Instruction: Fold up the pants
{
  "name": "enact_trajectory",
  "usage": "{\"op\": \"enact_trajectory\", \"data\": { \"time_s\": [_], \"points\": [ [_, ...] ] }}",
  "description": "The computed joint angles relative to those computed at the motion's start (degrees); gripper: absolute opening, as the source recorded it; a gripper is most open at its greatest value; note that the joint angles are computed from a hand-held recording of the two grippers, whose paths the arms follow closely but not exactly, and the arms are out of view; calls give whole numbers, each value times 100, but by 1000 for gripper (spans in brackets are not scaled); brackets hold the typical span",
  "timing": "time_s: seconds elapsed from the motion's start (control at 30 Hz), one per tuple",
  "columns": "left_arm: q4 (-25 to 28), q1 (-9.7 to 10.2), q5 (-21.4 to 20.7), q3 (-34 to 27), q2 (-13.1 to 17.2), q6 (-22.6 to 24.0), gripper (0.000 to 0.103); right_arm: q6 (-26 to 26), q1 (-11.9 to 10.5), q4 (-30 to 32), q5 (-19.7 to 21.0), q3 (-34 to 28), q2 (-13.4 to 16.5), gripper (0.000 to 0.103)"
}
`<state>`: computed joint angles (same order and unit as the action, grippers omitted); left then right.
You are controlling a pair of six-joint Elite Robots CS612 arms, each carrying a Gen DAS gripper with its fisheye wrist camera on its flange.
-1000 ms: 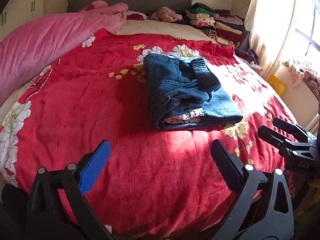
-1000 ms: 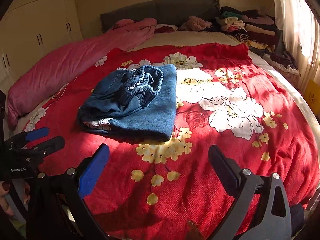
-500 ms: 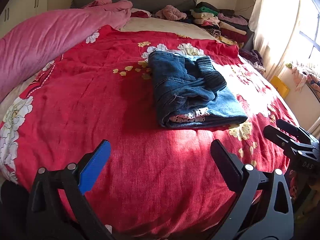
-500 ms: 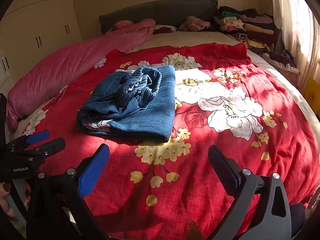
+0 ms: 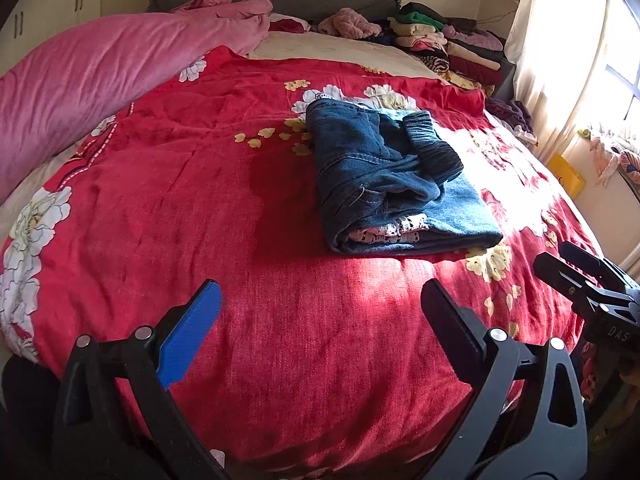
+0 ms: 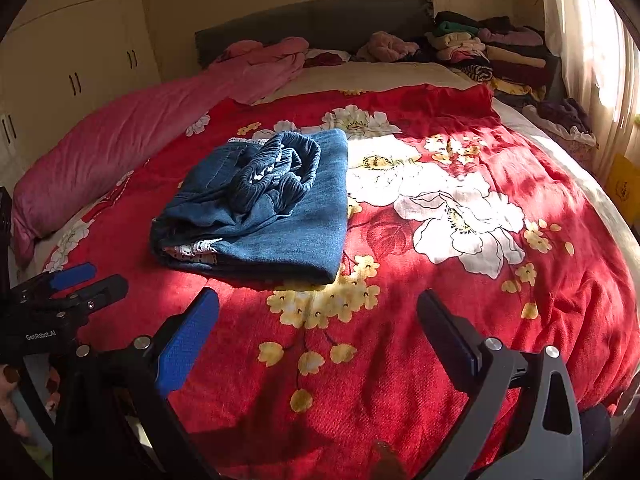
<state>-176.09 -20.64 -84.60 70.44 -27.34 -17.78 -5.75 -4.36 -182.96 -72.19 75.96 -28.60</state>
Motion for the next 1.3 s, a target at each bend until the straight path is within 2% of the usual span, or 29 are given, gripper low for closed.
{"op": "enact_trajectory", "data": {
  "time_s": [1.3],
  "points": [
    [53, -9, 181, 53, -42, -37, 94, -22, 9, 31, -30, 18, -12, 99]
  ]
}}
